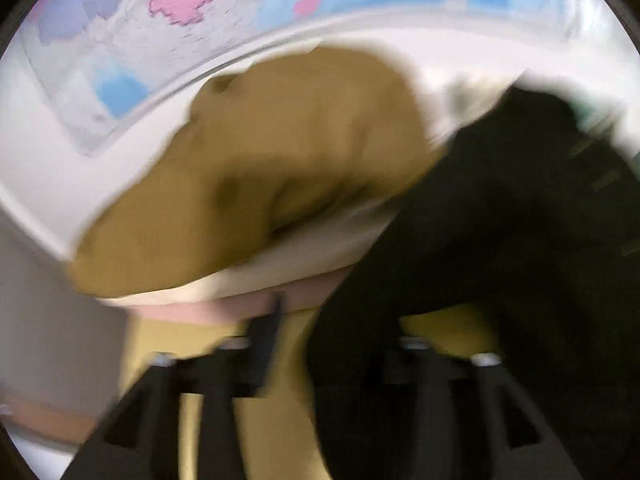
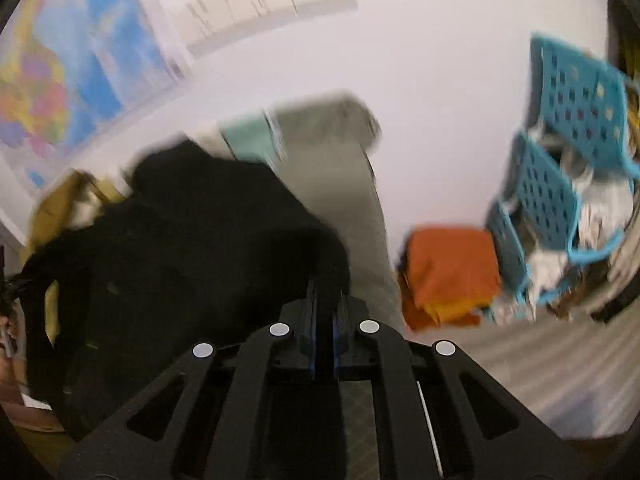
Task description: Fold large clothes
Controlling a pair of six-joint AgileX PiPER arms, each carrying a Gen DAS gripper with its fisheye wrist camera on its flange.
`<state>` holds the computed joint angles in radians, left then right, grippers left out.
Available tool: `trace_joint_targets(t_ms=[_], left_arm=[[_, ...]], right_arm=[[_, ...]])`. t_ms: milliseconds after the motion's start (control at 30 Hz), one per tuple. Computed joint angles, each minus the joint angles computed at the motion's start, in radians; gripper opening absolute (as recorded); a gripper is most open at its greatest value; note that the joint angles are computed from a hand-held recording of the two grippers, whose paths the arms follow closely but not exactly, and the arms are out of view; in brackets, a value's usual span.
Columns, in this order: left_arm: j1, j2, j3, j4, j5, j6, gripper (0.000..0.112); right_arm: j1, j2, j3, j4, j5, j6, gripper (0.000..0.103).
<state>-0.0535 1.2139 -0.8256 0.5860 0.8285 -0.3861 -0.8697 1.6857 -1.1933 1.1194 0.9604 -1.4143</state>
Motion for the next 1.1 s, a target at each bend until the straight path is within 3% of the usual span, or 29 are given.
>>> trace_joint_targets(t_ms=[33,100,167,267,367,433,533,633,700,767,867,967,1067,1100], left_arm=[[-0.042,0.049,0.017,0.083,0.025,-0.084,0.055],[-0.106,0.077,0.052,0.188,0.041,-0.209,0.062],[-0.161,0.047,0.056,0.239,0.083,-0.289,0.065],[-0.120,-0.077,0.012,0.075,0.027,-0.173,0.066],[-0.054,-0.201,-0.042,-0.191,-0.095,0.043,0.072],[-0.117,-0.201,-0.082,-0.262,-0.141,0.108,0.076],[-0.252,-0.062,-0.163,-0.217,-0.190,0.083,0.078],[-0.407,0.162,-0.275,-0.110,-0.216,-0.036,0.078],[-0.423,0.322,-0.373,-0.148,-0.246,0.011,0.075],[-0.418,0.410,-0.406,-0.176,-0.246,0.010,0.072],[-0.357,0.527,-0.512,-0.322,-0.231,0.111,0.072],[-0.301,0.558,-0.533,-0.432,-0.241,0.190,0.072],[-0.258,0.547,-0.511,-0.493,-0.262,0.265,0.072],[-0.250,0.536,-0.505,-0.511,-0.260,0.283,0.072]], right_arm=[[0.017,0.024,0.002,-0.014,-0.042,0.018,0.014],[0.022,0.053,0.005,-0.045,-0.076,0.058,0.038],[-0.013,0.038,0.029,-0.024,-0.084,0.051,0.048],[-0.056,-0.087,0.110,0.055,-0.119,-0.035,0.061],[-0.104,-0.225,0.175,0.154,0.022,-0.156,0.069],[-0.043,-0.307,0.210,0.164,0.071,-0.192,0.069],[0.231,-0.344,0.206,0.105,-0.021,-0.121,0.068],[0.530,-0.226,0.107,0.015,-0.164,-0.014,0.067],[0.722,-0.134,0.013,-0.144,-0.345,0.186,0.064],[0.843,0.002,-0.117,-0.303,-0.420,0.386,0.063],[0.926,0.129,-0.258,-0.520,-0.433,0.656,0.063],[0.950,0.179,-0.306,-0.566,-0.457,0.730,0.069],[0.968,0.167,-0.257,-0.551,-0.548,0.704,0.052],[0.963,0.164,-0.254,-0.519,-0.551,0.671,0.036]])
